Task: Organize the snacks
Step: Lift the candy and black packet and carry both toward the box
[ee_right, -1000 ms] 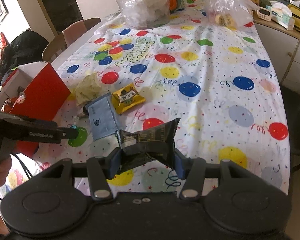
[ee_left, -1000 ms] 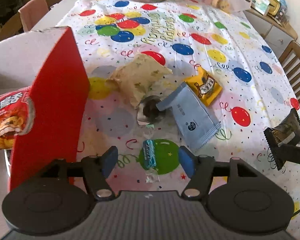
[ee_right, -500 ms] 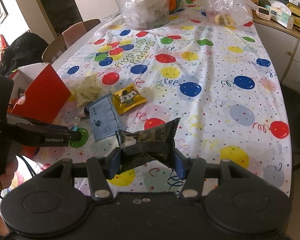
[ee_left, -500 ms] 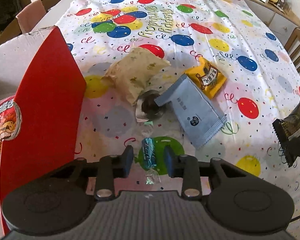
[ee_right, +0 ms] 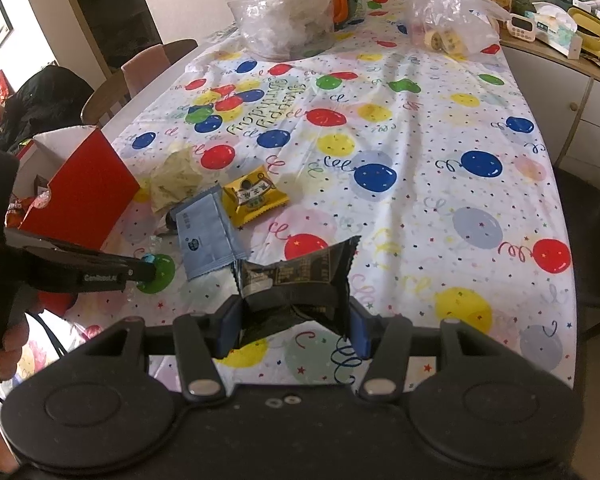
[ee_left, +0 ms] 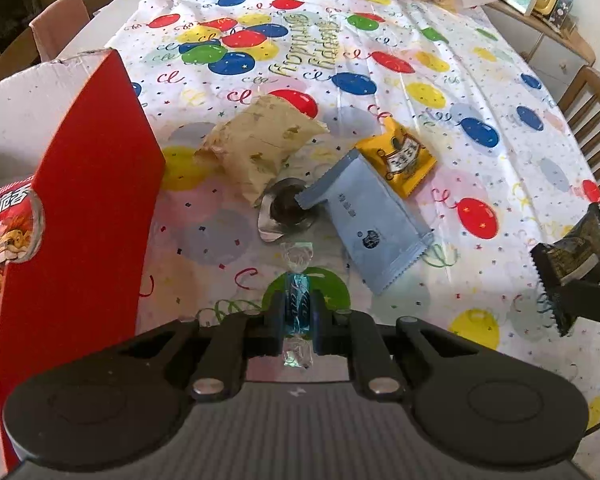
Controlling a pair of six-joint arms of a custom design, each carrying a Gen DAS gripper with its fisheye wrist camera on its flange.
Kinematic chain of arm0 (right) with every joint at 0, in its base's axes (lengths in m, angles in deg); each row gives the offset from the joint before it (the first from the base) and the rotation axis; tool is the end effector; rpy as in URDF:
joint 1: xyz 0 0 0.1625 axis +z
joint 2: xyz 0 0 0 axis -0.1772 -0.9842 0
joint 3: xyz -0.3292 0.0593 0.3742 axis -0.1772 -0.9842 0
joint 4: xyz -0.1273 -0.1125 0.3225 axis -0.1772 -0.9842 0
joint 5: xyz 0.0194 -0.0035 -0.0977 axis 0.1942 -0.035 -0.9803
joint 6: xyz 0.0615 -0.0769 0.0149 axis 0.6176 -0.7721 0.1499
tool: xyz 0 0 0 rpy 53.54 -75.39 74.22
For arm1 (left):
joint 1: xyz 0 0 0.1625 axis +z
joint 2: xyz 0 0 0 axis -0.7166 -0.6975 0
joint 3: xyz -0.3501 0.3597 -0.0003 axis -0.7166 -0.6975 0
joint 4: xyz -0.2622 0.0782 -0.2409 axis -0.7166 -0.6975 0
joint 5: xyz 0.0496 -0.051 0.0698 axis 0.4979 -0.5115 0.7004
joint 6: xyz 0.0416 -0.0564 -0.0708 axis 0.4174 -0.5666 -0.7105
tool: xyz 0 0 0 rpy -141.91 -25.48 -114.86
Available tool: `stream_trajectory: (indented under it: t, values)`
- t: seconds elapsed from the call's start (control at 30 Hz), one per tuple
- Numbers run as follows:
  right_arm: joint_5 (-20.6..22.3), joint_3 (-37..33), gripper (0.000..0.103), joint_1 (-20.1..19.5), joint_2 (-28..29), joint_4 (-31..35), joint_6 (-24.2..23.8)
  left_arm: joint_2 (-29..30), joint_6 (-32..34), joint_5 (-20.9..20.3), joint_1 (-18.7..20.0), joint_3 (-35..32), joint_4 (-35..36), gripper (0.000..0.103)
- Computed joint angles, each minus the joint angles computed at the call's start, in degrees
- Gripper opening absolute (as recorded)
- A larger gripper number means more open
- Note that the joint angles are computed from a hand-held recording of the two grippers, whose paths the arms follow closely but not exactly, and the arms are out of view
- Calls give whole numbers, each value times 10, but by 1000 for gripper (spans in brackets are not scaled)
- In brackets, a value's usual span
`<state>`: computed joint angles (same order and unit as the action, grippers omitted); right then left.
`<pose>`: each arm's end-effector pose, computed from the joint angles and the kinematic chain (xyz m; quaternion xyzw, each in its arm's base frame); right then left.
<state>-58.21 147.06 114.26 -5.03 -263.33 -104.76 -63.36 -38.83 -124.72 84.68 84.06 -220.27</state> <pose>0.2316 -0.5006 0.1902 0.3725 -0.8996 0.1421 0.1784 -0.2007 -0.4312 0.2010 -0.0632 0.8882 -0.2647 0.3701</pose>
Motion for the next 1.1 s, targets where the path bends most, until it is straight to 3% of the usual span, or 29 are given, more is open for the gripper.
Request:
stream_trajectory:
  t: [0.33,0.67,1.1]
  values:
    - [0,7,52,26,-18,9,6,-51,-31,-6,-49,-2,37,12]
    - [4,13,52,80,-19,24,37,-149,-90,-17,-107,2,145,12]
    - [8,-10,52,178,60,11,93,-310,-186,2,-151,-14,377,12]
